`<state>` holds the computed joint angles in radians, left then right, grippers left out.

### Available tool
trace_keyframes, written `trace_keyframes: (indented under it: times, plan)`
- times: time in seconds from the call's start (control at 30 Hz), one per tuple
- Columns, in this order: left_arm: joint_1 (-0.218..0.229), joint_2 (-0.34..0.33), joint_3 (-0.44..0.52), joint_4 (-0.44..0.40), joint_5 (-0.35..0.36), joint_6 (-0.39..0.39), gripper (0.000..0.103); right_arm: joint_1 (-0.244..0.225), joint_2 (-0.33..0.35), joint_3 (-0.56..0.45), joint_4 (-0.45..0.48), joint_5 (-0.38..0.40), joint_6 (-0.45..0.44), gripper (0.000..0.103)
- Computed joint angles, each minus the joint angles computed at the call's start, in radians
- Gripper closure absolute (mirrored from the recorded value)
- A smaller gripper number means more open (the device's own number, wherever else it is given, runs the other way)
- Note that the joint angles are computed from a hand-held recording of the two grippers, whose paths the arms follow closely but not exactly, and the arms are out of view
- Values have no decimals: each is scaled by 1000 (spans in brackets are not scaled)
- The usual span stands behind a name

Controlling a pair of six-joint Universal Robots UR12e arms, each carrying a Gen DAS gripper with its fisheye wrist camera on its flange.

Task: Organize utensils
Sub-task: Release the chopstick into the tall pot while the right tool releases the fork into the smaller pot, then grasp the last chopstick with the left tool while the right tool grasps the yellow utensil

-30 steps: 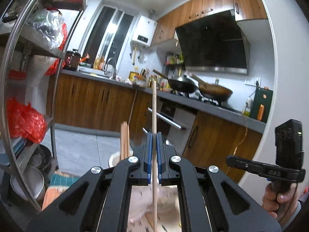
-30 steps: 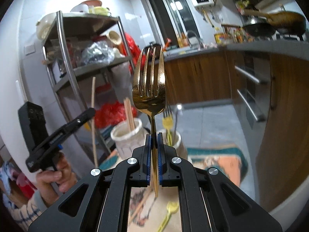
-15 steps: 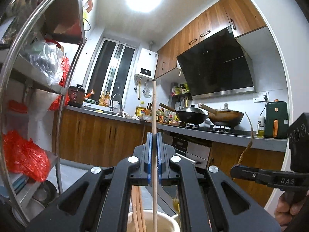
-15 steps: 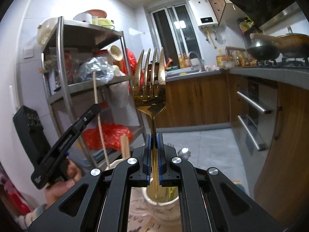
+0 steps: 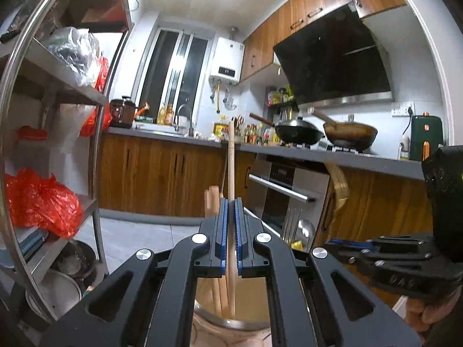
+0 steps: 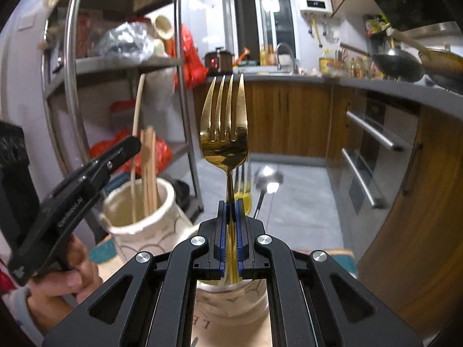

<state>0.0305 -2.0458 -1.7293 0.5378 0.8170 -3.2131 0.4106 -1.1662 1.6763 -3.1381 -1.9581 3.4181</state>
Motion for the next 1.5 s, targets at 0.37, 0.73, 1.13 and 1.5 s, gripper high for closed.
trace_keyframes:
  times: [0.37,0.73,1.13,1.5]
  plan:
    - [-7,14,-3,-109,32,59,84,0,13,-11,9,22,27,95]
    - [2,43,-38,-81,33,81,42,-1,6,-5,-6,46,32,68]
    - [45,92,-100,-7,-14,33,18,21,-33,56,-73,24,10,50]
    - [79,154,-207,13,-40,60,13,47,-78,152,-110,3,42,47]
